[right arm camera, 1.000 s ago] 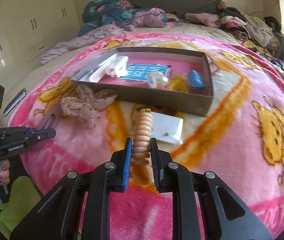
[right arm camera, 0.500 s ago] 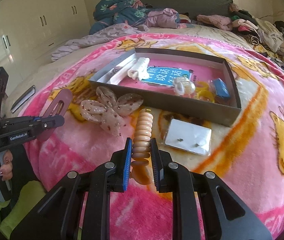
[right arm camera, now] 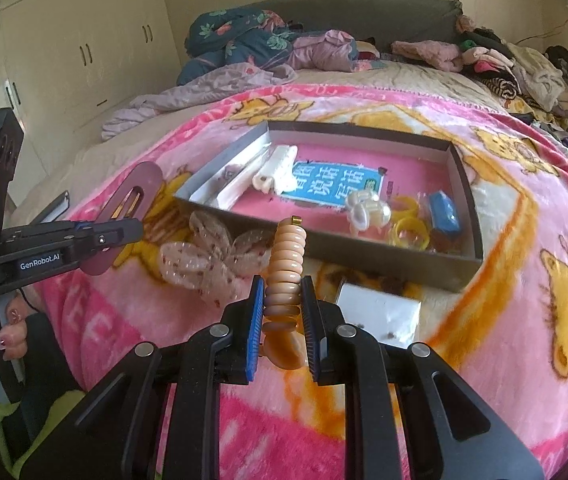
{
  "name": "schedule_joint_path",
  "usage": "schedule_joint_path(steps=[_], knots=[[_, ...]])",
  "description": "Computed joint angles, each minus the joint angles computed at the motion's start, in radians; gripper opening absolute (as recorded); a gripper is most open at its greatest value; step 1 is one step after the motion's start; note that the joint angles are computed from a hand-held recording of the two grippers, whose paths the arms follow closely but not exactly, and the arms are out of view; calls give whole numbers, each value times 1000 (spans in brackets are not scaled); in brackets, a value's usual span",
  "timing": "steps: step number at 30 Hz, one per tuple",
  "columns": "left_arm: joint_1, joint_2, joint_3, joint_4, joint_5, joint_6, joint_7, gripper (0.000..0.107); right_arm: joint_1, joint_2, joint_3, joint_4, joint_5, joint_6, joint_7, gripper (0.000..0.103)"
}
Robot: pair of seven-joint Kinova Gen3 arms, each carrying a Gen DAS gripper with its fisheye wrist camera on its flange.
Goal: Organize jewelry
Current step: 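Lift and carry the brown clip and orange coil over the pink box with both tools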
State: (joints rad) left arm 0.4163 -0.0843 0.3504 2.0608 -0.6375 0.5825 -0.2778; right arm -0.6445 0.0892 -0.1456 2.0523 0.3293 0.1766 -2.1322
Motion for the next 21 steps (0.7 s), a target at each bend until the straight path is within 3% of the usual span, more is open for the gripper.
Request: schedule_joint_path(steps=[21], knots=[[74, 124, -99, -144, 37, -22, -146, 6, 71, 4, 38, -48, -32, -23, 48, 18]])
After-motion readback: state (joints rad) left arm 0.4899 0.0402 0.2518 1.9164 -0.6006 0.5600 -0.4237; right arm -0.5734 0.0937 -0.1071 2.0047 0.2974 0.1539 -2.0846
